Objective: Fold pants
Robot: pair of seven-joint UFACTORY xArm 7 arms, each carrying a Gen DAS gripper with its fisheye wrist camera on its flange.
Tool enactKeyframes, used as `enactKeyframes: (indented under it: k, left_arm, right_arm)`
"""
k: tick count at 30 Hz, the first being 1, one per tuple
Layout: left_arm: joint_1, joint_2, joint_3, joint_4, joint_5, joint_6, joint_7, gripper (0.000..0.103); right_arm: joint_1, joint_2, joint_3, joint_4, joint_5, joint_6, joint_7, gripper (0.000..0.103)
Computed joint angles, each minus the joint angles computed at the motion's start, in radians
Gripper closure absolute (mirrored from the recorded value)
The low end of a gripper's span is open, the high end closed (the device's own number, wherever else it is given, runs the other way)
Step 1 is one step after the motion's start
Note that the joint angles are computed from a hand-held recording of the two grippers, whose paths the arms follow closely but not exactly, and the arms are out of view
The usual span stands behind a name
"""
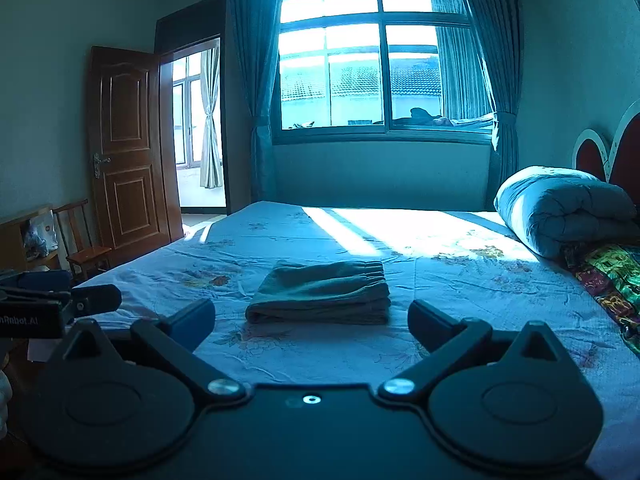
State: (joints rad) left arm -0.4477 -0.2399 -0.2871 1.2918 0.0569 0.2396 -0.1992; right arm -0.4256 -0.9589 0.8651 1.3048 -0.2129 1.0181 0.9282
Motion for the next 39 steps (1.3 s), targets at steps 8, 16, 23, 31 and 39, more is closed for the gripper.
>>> enactKeyframes:
  k: [8,16,23,31,39]
  left_arm:
    - [-0.016,0.006,0.008,-0.002,-0.021,-0.012,0.028,0.000]
    - [-0.028,0.009,0.015,0.000,-0.040,-0.010,0.048,0.000]
    - [-0.031,0.008,0.015,-0.002,-0.050,-0.009,0.057,0.000]
    - [-0.028,0.013,0.011,0.001,-0.045,-0.014,0.059,0.000]
    - [-0.031,0.010,0.014,-0.007,-0.048,-0.020,0.062,0.000]
  right_arm:
    - [-0.005,-0.004,0.003,0.004,0.003,-0.001,-0.004,0.006]
    - [-0.013,-0.006,0.006,0.008,0.009,-0.001,-0.007,0.006]
    - [-0.017,-0.011,0.003,0.014,0.014,0.004,-0.013,0.006]
    - [-0.019,-0.008,0.004,0.015,0.021,0.004,-0.019,0.006]
    - [-0.022,-0.008,0.007,0.018,0.023,0.004,-0.020,0.006]
